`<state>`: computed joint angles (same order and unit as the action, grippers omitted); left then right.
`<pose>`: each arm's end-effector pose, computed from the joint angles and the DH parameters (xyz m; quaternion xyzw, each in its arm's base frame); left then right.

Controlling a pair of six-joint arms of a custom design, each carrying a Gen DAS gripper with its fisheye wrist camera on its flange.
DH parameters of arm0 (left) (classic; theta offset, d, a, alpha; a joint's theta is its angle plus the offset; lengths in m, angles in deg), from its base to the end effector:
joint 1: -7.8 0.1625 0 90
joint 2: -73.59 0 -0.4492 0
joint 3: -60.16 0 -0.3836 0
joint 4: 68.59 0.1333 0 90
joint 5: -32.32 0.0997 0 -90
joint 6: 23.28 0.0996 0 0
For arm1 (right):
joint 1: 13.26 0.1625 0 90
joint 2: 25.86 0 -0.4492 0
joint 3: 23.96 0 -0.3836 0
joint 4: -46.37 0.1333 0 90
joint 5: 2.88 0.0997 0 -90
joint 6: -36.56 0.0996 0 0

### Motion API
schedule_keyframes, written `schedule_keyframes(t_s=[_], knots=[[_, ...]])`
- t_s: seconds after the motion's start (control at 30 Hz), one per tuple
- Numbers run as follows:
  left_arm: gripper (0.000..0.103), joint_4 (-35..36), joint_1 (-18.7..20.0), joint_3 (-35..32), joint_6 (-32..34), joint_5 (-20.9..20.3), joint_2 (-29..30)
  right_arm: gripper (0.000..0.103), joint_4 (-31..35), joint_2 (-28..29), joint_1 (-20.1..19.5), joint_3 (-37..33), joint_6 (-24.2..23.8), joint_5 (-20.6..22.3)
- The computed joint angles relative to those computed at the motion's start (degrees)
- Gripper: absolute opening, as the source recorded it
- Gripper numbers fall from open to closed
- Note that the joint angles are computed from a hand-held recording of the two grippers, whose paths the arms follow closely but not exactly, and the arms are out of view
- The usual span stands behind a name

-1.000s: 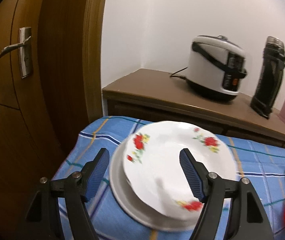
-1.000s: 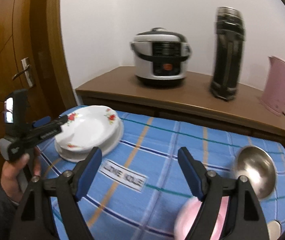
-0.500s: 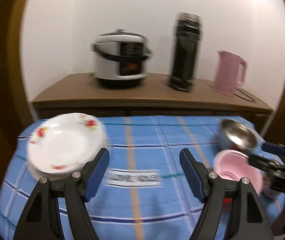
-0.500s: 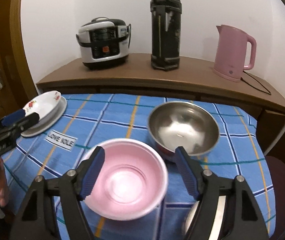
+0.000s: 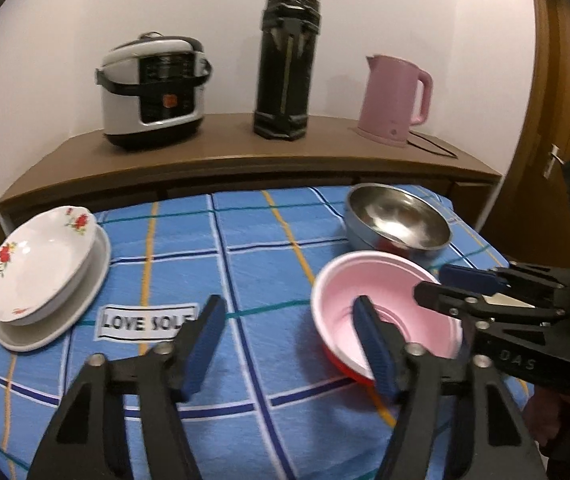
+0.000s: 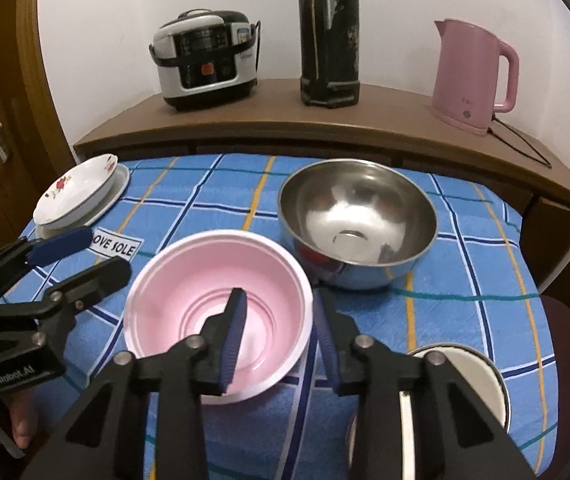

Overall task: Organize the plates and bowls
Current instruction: 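Close the right tool on the pink bowl rim and lift it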

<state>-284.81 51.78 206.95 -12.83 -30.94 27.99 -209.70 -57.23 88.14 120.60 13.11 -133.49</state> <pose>-0.1410 -0.3836 0.0687 0.4052 0.8605 -0.2697 0.1506 0.1369 -0.3324 0.0776 0.1040 -0.8475 0.3827 0.3528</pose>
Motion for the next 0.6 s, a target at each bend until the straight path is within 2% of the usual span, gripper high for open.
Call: schedule_keyframes(t_s=[0.07,0.13,0.2,0.23,0.3,0.4,0.47,0.6], knots=[[0.057,1.5,0.0,-0.4,-0.4,-0.7,0.4,0.035,0.3,-0.1,-0.2,0.3,0.0,0.4],[0.046,2.5,-0.1,-0.7,-0.9,-0.6,1.1,0.033,1.2,-0.3,-0.4,0.4,0.0,0.2],[0.036,3.4,-0.2,-1.0,-1.0,-0.9,1.7,0.021,2.4,-0.6,-0.8,0.5,0.1,0.6],[0.031,3.9,-0.1,-1.1,-1.1,-1.3,1.8,0.02,2.8,-0.7,-0.9,0.5,0.3,0.6],[0.029,2.8,-0.7,-0.9,-1.1,0.0,2.8,0.016,2.1,-0.5,-1.3,0.8,-0.2,1.0],[0.022,3.7,-0.3,-1.2,-1.9,-0.3,2.3,0.014,1.0,-0.7,-2.2,1.5,0.2,2.4],[0.022,5.0,0.1,-1.5,-2.5,-0.8,1.7,0.013,0.1,-0.9,-2.6,2.1,0.4,3.9],[0.022,3.9,-0.7,-1.3,-3.2,0.5,2.0,0.013,-0.3,-0.9,-1.8,2.0,0.1,3.5]])
